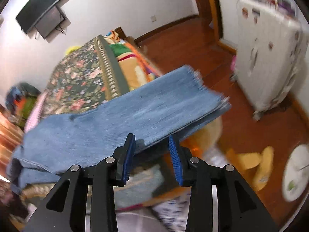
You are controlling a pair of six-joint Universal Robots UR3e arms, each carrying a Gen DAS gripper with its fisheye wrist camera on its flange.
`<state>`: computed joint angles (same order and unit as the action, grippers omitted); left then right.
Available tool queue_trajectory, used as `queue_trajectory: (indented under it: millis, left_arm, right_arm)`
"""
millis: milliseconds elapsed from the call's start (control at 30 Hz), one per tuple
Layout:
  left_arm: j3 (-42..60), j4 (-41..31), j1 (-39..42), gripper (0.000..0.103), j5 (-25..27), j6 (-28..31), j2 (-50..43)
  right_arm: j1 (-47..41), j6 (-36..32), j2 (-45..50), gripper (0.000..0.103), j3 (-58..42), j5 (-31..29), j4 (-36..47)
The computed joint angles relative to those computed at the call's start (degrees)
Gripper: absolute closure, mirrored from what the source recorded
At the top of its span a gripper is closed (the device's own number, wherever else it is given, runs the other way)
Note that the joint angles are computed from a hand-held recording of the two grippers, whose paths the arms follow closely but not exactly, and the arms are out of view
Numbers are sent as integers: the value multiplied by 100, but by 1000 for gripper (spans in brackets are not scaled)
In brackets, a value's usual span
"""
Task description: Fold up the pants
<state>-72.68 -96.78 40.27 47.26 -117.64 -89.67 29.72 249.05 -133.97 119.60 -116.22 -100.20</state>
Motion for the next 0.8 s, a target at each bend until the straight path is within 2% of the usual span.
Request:
queue_trajectory:
  millis: [67, 133, 267, 333, 400, 467, 533, 600, 767, 800]
  left_arm:
    - [-152, 137, -429, 40, 108, -133, 11]
    - [-319, 231, -806, 39, 278, -196, 15]
    - [-672, 221, -1248, 39, 515, -70, 86]
    - [-953, 246, -1412, 38, 629, 77, 248]
    - [-1248, 333, -1480, 32, 732, 265, 465]
    - [-1579, 544, -1483, 31, 755, 356, 669]
    - [-1836, 837, -1520, 29, 847, 234, 779]
    - [-2039, 1132, -1527, 29, 925, 101, 817]
    - [-2699, 2279, -1566, 29, 1067, -153, 904]
    - [-2779, 2380, -1574, 33, 1076, -104, 927]
  right_arm:
    - [438, 290, 395, 70, -603, -452, 653]
    - [671, 388, 602, 70, -923, -640, 829]
    - [778, -437, 1133, 69, -1263, -540, 7]
    - [715, -1197, 1624, 64, -1481, -267, -714]
    - [714, -1876, 2124, 62, -1746, 11, -1305]
    - [708, -2603, 2706, 62, -2091, 374, -1898]
    - [687, -3203, 3237, 54, -2430, 795, -2366]
    - [666, -3623, 3668, 50, -2690, 1153, -2686]
    - [701, -4473, 4739, 50, -3552, 1867, -2895]
    - [693, -4627, 4889, 50, -3699, 2017, -2862]
